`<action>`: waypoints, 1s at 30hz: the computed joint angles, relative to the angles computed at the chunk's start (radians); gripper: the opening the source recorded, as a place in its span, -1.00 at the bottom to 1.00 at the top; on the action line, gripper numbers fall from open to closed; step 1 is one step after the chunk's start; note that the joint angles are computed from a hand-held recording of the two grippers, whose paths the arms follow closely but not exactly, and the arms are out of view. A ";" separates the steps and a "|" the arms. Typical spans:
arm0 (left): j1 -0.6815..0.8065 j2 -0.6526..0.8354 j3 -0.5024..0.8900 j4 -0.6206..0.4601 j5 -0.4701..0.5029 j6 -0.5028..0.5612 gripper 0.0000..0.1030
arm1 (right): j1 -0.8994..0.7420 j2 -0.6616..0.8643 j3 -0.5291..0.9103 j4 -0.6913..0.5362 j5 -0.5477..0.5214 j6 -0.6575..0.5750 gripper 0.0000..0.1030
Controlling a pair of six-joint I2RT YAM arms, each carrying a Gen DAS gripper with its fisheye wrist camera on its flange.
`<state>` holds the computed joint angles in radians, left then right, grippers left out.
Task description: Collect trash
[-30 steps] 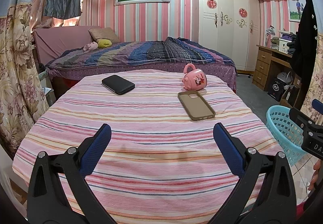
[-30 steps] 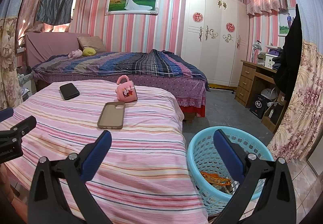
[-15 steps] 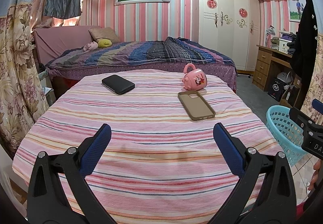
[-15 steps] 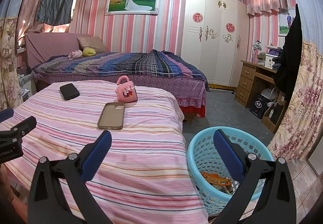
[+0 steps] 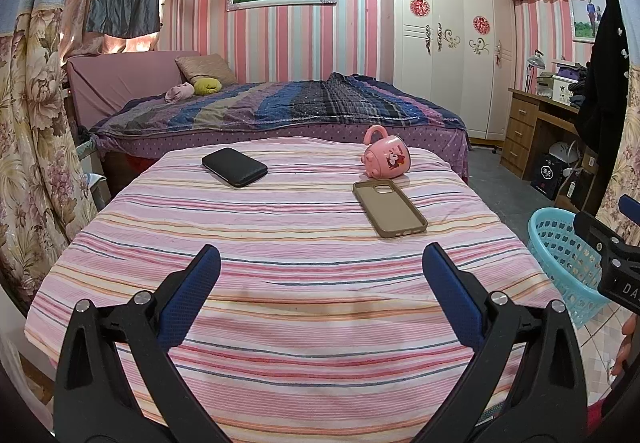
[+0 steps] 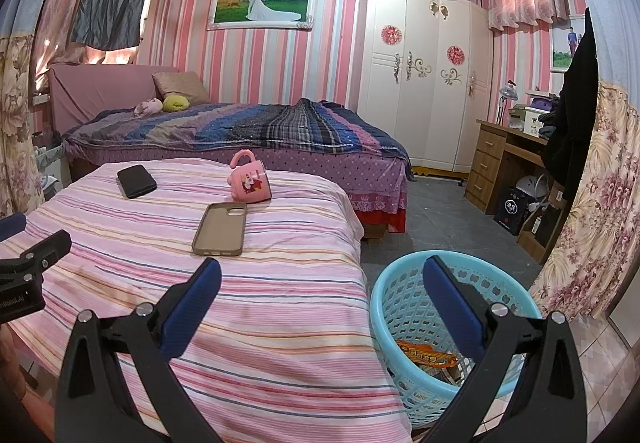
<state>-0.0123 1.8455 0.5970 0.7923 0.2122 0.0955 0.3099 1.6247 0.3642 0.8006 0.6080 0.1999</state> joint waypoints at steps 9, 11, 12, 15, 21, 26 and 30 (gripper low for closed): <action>-0.003 0.008 -0.006 0.018 -0.012 0.007 0.90 | -0.001 0.000 -0.002 0.007 -0.002 0.001 0.91; -0.002 0.009 -0.007 0.020 -0.010 0.007 0.90 | -0.008 0.005 -0.006 0.021 -0.010 -0.002 0.91; -0.002 0.009 -0.007 0.021 -0.011 0.006 0.90 | -0.004 0.001 -0.005 0.013 -0.006 0.000 0.91; 0.000 0.008 -0.009 0.024 -0.008 0.000 0.90 | -0.009 0.003 -0.006 0.016 -0.007 -0.006 0.91; 0.001 0.006 -0.013 0.033 -0.004 0.000 0.90 | -0.004 -0.001 -0.003 0.010 -0.003 -0.001 0.91; 0.003 0.007 -0.017 0.044 -0.005 0.008 0.90 | -0.008 -0.003 0.000 0.002 -0.005 -0.008 0.91; 0.001 0.004 -0.023 0.050 -0.008 0.012 0.90 | -0.006 -0.003 0.001 -0.001 -0.003 -0.006 0.91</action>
<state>-0.0117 1.8498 0.5744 0.8422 0.2043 0.1074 0.3039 1.6214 0.3649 0.8001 0.6048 0.1940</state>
